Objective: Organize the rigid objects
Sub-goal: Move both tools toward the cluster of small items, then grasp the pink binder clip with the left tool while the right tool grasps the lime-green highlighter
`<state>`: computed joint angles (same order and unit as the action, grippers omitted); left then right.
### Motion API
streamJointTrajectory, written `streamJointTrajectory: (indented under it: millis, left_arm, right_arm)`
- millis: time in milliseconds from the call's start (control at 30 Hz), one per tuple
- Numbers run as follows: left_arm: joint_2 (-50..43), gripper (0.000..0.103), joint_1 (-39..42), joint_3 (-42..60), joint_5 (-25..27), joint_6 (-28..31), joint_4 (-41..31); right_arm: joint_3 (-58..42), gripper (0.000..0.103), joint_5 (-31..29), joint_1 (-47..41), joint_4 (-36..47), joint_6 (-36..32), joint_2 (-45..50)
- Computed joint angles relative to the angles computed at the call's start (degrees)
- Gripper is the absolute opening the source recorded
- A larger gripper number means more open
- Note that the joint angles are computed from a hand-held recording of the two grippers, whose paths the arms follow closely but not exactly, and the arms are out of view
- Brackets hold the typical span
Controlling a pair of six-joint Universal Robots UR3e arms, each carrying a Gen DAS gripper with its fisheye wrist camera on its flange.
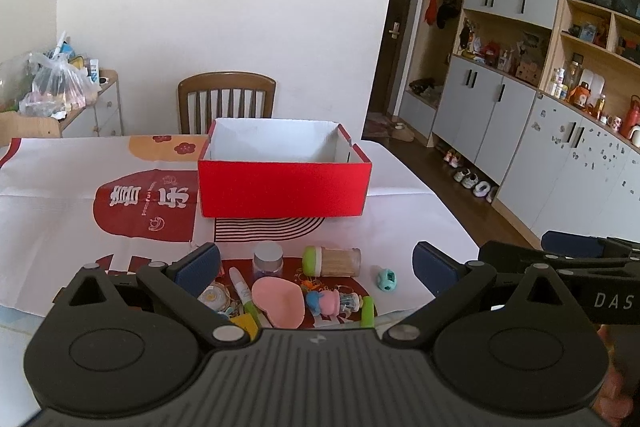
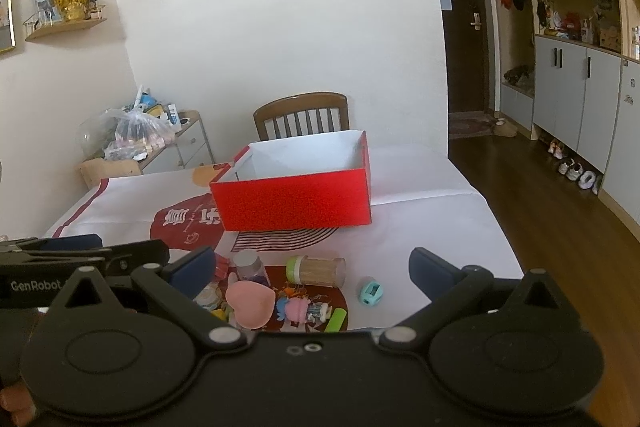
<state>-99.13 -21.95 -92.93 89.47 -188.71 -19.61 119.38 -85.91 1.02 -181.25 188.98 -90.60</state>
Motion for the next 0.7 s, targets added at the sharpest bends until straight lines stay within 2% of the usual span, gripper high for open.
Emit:
streamJointTrajectory:
  millis: [400, 700]
  left_arm:
    - [1.34, 0.103, 1.97, -1.8, -1.2, -0.73, -2.01]
    - [2.32, 0.103, 4.76, -5.7, -2.64, -0.7, -0.48]
  right_arm:
    - [-3.08, 0.103, -0.34, 1.81, 3.81, 0.5, 2.11]
    - [-6.02, 0.103, -1.05, 3.86, 5.76, 1.0, 5.8]
